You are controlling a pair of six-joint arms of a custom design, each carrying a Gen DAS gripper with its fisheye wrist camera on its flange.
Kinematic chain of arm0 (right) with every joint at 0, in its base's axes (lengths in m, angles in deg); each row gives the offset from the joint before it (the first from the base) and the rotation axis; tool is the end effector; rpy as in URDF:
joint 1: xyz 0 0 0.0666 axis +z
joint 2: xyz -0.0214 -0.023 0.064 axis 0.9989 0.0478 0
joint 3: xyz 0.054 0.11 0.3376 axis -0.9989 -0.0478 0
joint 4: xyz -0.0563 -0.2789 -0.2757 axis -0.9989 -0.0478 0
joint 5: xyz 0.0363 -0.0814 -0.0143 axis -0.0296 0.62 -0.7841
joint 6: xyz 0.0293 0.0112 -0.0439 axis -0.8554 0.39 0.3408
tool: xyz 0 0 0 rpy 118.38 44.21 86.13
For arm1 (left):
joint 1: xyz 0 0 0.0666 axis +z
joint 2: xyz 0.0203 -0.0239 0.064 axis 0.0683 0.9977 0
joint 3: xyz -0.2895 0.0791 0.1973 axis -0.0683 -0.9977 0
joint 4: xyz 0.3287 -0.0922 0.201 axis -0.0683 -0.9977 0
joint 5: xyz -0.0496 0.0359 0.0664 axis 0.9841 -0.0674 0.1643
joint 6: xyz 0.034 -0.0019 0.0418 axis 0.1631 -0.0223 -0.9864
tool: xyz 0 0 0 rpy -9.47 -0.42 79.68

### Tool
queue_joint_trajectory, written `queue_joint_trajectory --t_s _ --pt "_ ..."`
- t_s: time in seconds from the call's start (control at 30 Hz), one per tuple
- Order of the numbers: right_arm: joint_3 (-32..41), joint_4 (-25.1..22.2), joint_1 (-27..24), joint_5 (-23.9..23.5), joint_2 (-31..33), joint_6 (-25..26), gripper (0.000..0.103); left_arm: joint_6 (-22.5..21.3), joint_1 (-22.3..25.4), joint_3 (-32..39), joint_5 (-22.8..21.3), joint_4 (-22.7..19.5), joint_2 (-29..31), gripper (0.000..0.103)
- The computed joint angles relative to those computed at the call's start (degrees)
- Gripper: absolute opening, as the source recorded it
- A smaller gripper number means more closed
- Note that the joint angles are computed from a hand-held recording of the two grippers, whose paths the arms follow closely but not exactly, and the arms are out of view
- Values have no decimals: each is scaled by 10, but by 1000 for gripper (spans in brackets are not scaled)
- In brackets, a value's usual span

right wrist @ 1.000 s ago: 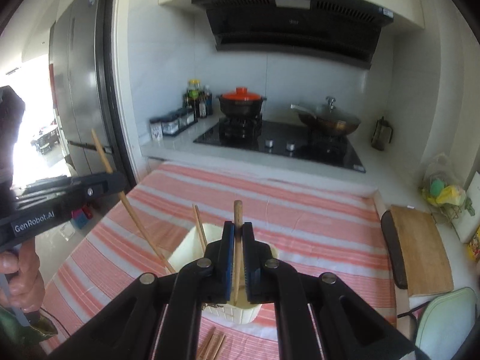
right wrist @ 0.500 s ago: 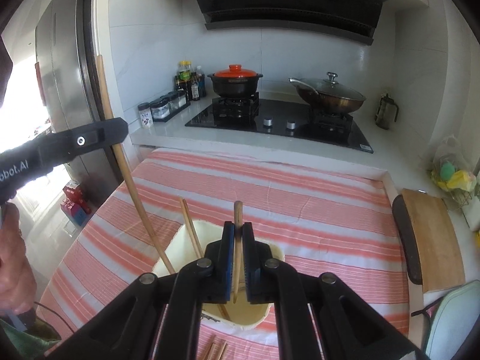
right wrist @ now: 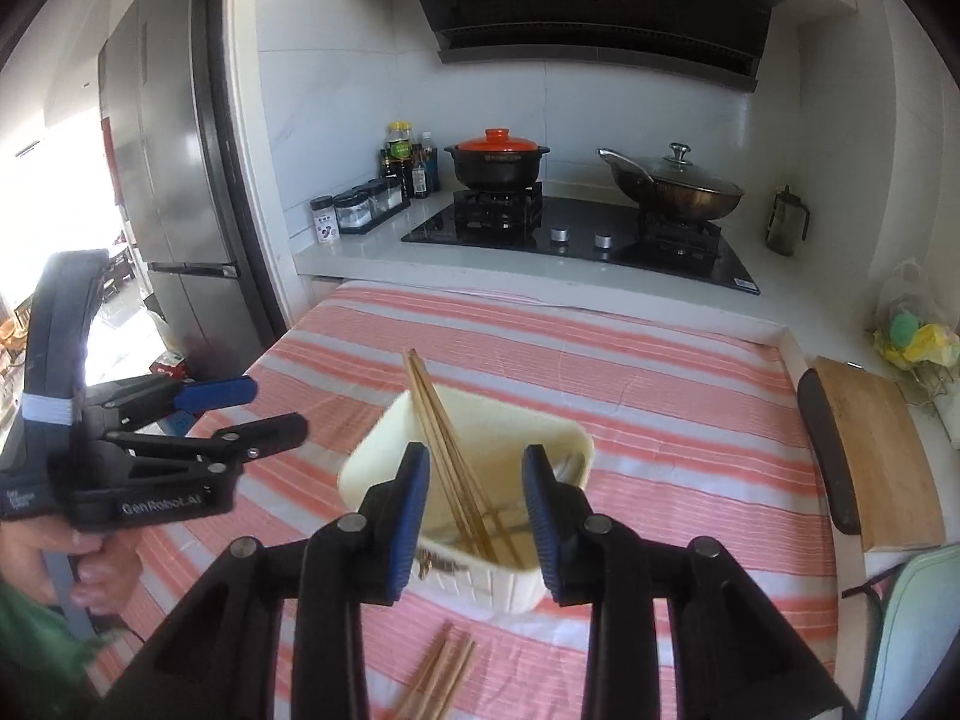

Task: Organize utensils
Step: 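Open both tools to release the chopsticks into the holder, then withdraw both tools and hold them above the remaining chopsticks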

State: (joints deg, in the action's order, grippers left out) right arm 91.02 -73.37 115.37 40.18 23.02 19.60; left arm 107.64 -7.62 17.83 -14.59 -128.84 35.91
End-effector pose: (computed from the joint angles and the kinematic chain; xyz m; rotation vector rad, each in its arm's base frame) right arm 0.4296 0.2404 0.5609 -0.9196 2.1574 0.4852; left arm 0.3473 -0.0617 0.4703 -0.3786 2.3314 0.0199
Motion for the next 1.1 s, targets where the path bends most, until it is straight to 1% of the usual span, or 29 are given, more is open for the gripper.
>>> queue_joint_trajectory --t_s 0.07,0.13,0.2,0.27,0.33,0.37,0.4,0.47,0.5,0.57,0.67,0.73,0.83,0.97,1.03,1.1 --pt "-93 18 -17 -2 -66 25 34 20 -24 -49 -11 -36 -43 72" --pt "-199 43 -37 6 -134 38 36 57 -54 -99 -12 -66 -80 74" --pt "-296 50 -58 7 -190 39 36 116 -97 -151 -15 -83 -113 74" --pt "-388 54 -77 -2 -246 20 36 188 -152 -188 -33 -90 -128 74" --pt "-473 74 -91 -9 -308 -6 36 259 -214 -215 -55 -82 -133 74" --pt "-508 86 -96 -10 -338 -18 36 291 -241 -224 -62 -71 -131 74" --pt "-537 98 -101 -7 -363 -30 36 316 -261 -231 -66 -58 -129 74" --pt "-573 109 -110 6 -392 -46 36 343 -288 -236 -71 -31 -116 74" --pt "-579 108 -116 -1 -396 -48 36 344 -294 -231 -70 -20 -104 74" --pt "-580 109 -127 -26 -395 -40 36 329 -296 -220 -62 -5 -80 74" --pt "-578 113 -130 -30 -383 -49 36 316 -293 -202 -68 7 -43 75" --pt "-578 116 -126 -24 -380 -56 36 304 -289 -198 -71 21 -31 75" --pt "-580 121 -109 10 -384 -64 36 302 -288 -194 -84 27 -15 75" --pt "-581 123 -80 69 -388 -63 36 311 -288 -197 -83 31 -9 75" --pt "-581 123 -68 91 -388 -59 36 311 -291 -196 -91 28 -8 75" --pt "-581 123 -63 104 -389 -56 36 312 -291 -195 -93 27 -6 75"
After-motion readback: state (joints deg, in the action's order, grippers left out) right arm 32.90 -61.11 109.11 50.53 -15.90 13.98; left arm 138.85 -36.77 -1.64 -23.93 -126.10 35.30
